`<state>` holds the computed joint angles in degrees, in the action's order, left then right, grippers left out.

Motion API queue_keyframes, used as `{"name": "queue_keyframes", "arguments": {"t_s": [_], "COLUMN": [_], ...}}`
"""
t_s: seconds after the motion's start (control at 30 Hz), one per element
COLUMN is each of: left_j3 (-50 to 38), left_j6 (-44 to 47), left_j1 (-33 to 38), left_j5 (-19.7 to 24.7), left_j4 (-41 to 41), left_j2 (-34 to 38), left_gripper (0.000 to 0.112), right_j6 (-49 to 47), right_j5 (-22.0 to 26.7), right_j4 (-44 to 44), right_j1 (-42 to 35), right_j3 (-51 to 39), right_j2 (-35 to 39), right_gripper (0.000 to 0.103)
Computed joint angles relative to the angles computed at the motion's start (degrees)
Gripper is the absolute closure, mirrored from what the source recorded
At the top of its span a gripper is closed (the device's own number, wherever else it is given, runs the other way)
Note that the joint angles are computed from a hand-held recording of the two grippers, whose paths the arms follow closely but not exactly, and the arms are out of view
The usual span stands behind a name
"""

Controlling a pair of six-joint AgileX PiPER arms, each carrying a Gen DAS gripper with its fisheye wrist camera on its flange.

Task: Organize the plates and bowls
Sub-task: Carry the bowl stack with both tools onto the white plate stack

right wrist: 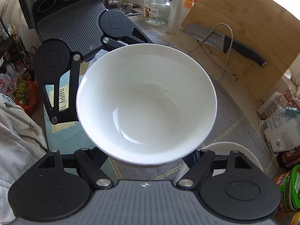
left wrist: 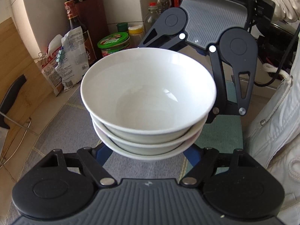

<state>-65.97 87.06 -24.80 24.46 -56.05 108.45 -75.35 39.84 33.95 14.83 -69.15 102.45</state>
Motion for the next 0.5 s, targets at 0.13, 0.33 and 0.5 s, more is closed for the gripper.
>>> {"name": "queue_keyframes", "arguments": {"t_s": [0.13, 0.33, 0.5], "left_j3": [-5.9, -15.5, -24.2], "left_j6": [-1.3, -4.6, -8.5], "left_j1": [-2.2, -4.6, -5.7], "left_j5": [0.3, 2.0, 4.1], "left_j4": [1.2, 4.2, 8.1], "left_j2": [4.2, 10.5, 15.7], "left_gripper": [0.032, 0.032, 0.032], "right_j6": [-2.1, -4.6, -6.2], "right_j5": [0.0, 1.0, 1.4], "right_j4": [0.1, 0.2, 0.2], "right_j1": [-3.8, -9.3, -12.9], "right_j3": [1.8, 2.1, 1.4], "right_j2": [-2.0, -2.9, -2.3], "right_gripper": [0.019, 0.019, 0.019]}}
